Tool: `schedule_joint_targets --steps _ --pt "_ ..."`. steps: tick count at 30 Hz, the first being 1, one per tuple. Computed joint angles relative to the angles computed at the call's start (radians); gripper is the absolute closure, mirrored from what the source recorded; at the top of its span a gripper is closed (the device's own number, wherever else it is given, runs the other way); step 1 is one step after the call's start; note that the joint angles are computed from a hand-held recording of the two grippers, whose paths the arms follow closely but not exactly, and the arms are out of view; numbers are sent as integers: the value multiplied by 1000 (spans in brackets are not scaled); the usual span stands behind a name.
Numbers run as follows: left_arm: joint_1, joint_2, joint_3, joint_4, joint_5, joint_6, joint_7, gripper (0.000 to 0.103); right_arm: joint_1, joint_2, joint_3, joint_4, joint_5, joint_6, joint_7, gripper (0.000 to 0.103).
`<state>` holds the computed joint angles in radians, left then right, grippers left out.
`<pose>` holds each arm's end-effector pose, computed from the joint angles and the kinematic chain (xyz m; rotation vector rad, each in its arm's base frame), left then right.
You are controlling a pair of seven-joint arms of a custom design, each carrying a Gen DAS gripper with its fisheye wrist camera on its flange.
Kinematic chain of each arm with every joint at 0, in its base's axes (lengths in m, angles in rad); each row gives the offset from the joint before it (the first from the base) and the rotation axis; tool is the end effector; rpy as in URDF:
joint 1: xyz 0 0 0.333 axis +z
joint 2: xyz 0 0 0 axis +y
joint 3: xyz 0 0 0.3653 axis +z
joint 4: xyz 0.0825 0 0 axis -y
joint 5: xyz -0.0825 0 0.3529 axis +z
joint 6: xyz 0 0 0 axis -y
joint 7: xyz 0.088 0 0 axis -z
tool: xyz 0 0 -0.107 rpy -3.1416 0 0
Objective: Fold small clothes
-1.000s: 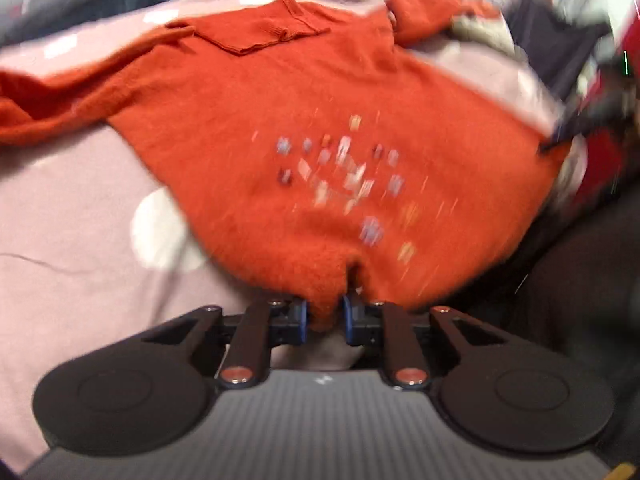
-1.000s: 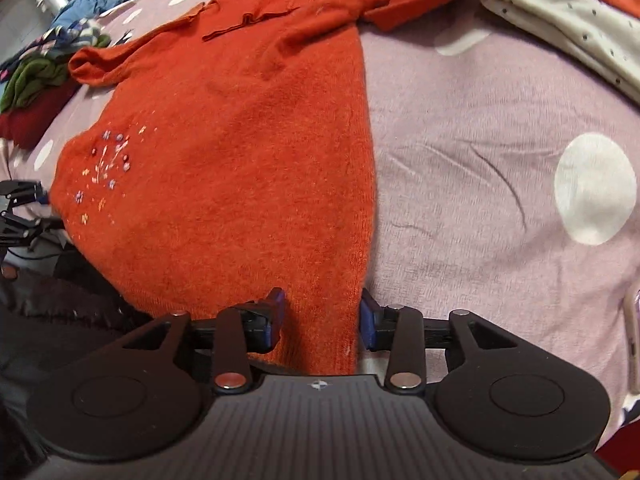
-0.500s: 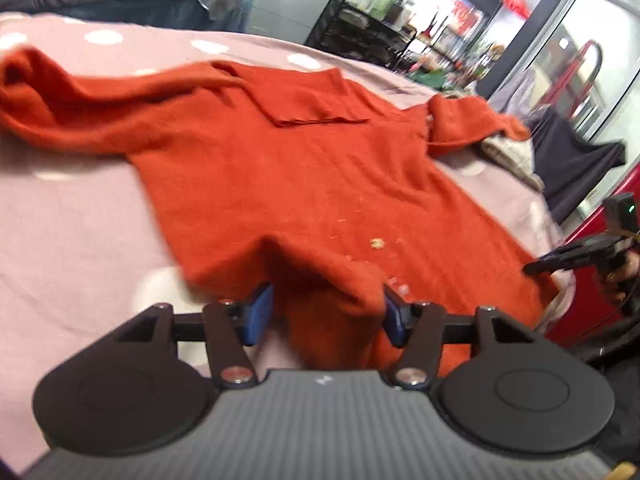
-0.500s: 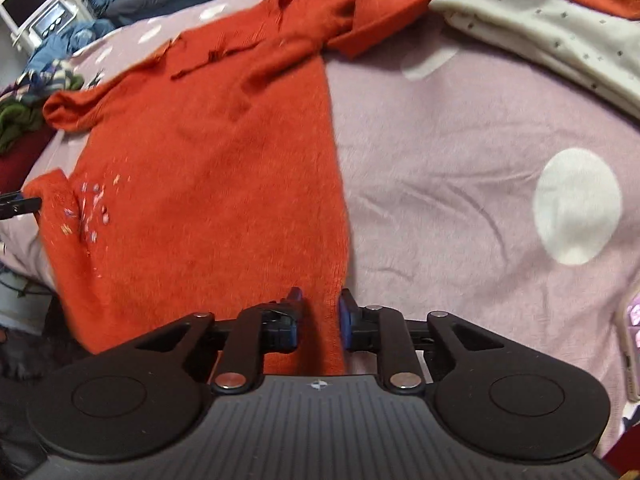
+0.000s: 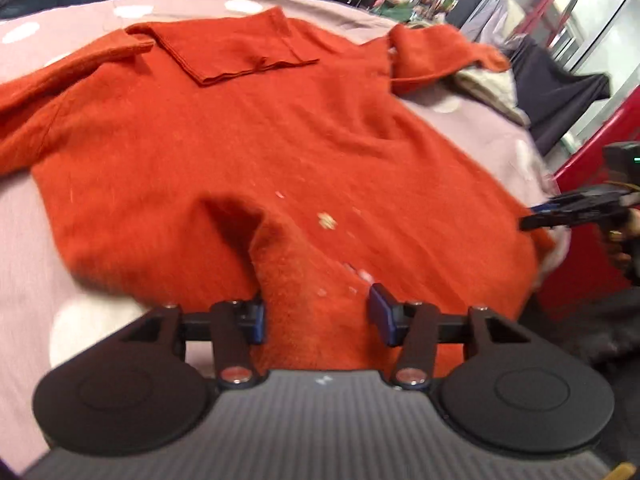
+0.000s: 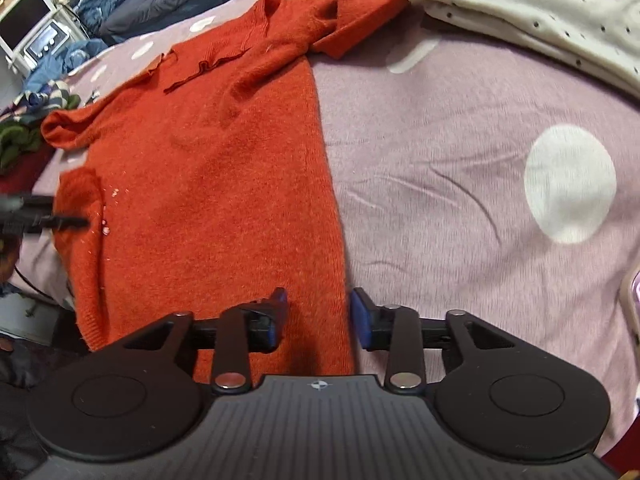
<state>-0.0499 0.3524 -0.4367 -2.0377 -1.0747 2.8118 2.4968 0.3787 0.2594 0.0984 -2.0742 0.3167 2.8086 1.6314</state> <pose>0.5671 -0.2271 0.3788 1.5955 -2.3663 1.1219 0.5516 0.2634 0.4244 -1.9836 1.7374 -0.0816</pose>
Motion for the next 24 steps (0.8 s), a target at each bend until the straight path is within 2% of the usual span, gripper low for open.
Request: schedule_joint_targets --steps 2,3,4,5,7,8,9,10,14,16,17,19,21,23,24 --pt "0 -28 12 -32 16 -42 -42 62 -4 3 4 8 -3 -15 -22 38" --pt "-6 -35 18 -44 24 -45 -47 82 -7 6 7 14 -2 -24 -36 31" --pt "-10 -39 21 -53 29 -43 -41 95 -18 9 19 21 17 -33 -62 27" --pt "-14 -42 22 -60 25 -30 -34 95 -31 12 33 27 44 -42 -96 21" --pt "-14 -45 35 -59 36 -53 -59 96 -30 22 35 43 50 -60 -132 22" --pt "-14 -52 46 -58 56 -72 -85 96 -22 25 28 48 38 -65 -136 44" --pt "-14 -65 59 -61 84 -96 -111 96 -10 27 17 54 13 -72 -133 89" --pt "-11 -83 74 -67 122 -131 -132 96 -9 28 15 64 5 -96 -140 94" --pt "13 -157 142 -99 256 -314 -189 96 -22 -24 17 65 3 -194 -204 96" --pt "14 -164 166 -114 304 -401 -206 96 -16 -41 5 75 -24 -271 -189 96" --pt "16 -162 166 -126 311 -418 -189 96 -11 -40 0 79 -41 -300 -173 96" --pt "-2 -153 172 -170 270 -348 -191 95 3 -21 -7 84 -77 -333 -142 97" --pt "6 -139 167 -194 191 -321 -192 94 17 4 -13 76 -101 -309 -101 96" --pt "-2 -142 181 -207 253 -337 -241 88 12 7 -12 79 -84 -307 -82 99" --pt "-14 -153 192 -218 320 -335 -287 81 3 3 -9 84 -71 -327 -88 96"
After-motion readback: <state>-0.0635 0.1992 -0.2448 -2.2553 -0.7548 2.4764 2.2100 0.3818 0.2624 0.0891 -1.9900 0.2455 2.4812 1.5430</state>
